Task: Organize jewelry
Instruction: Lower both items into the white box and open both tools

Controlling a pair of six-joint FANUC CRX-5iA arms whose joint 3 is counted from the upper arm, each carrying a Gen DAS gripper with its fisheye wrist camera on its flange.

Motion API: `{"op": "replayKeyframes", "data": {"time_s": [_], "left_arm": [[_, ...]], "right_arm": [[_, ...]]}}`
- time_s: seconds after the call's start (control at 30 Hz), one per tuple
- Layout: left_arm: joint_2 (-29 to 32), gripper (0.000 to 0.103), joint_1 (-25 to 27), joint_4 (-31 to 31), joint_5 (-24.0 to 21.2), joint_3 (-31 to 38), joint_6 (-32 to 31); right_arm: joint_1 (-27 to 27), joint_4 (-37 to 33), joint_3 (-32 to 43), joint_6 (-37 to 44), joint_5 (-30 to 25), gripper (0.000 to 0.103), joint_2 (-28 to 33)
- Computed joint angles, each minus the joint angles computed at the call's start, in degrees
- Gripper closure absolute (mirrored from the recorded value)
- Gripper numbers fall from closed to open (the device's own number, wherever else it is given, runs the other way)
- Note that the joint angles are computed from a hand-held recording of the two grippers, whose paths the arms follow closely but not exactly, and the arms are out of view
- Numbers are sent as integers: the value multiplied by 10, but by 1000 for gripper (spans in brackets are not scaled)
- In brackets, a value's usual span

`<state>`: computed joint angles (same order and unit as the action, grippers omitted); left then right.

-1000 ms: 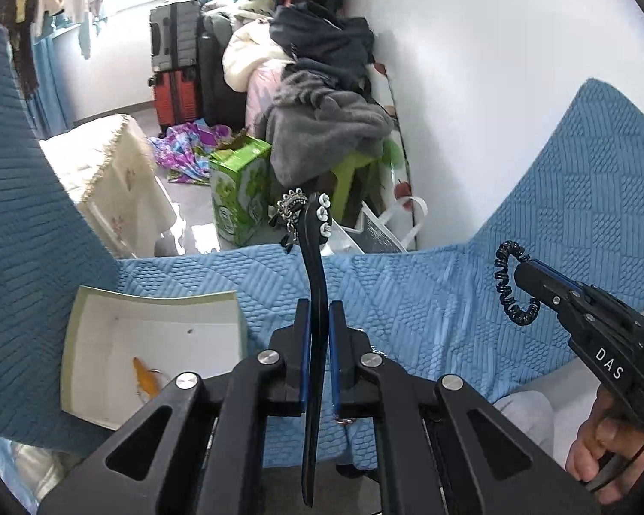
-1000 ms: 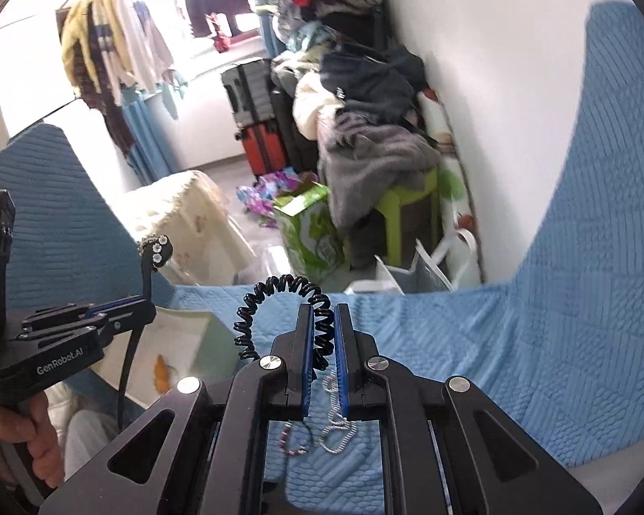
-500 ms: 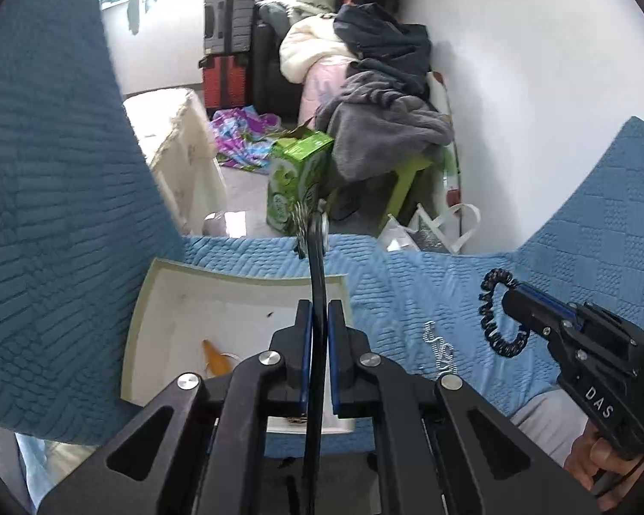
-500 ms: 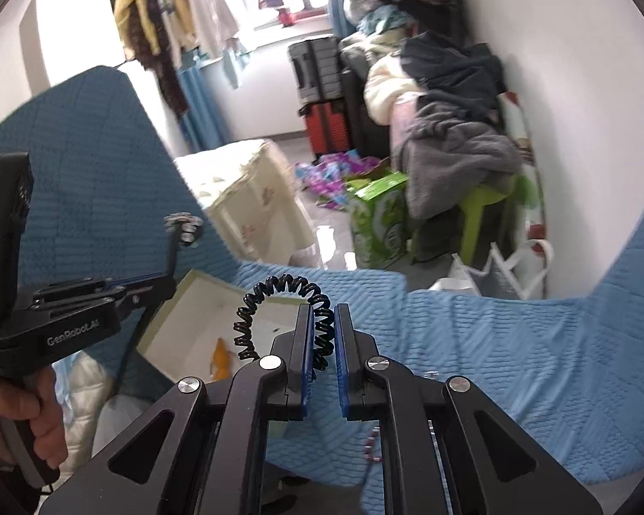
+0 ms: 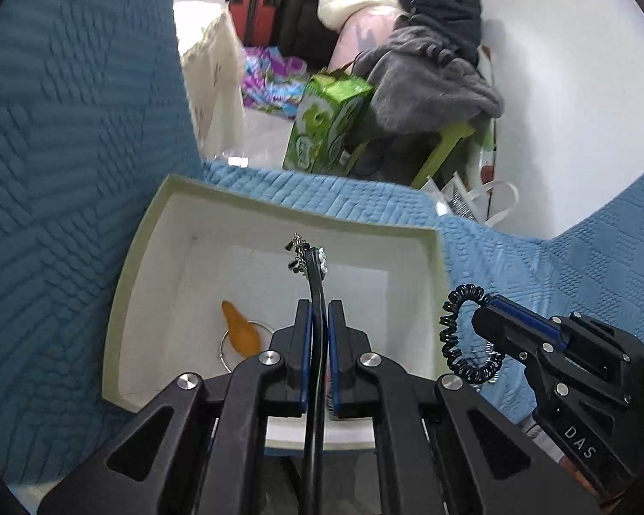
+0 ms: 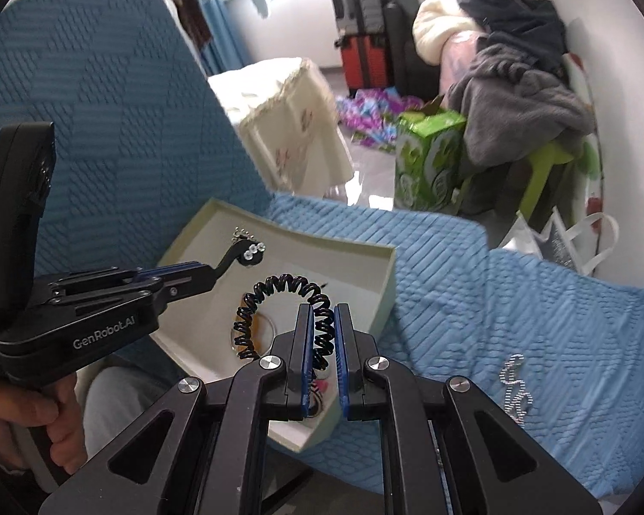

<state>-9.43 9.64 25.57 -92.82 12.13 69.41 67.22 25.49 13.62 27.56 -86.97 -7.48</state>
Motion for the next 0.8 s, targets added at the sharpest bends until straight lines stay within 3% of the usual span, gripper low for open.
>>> {"op": "replayKeyframes", "data": {"time_s": [0.27,0.67,0.73,0.77,0.8], "left_arm": [[16,96,8,-9,-4,-33,-2],[6,94,9,-4,-4,-33,-5],[2,73,10,-7,-6,-22,3],[1,51,11,-9,-6,-16,9],[-8,45,16,-3,-3,-16,10]], "right_arm": [[-40,-47,-7,30,19,95,24],[-52,-75,8,53,26,93,24],[-40,-60,10,50,24,91,18],[-36,-54,10,48,23,86,16],[-27,-42,9,40,20,84,10]]}}
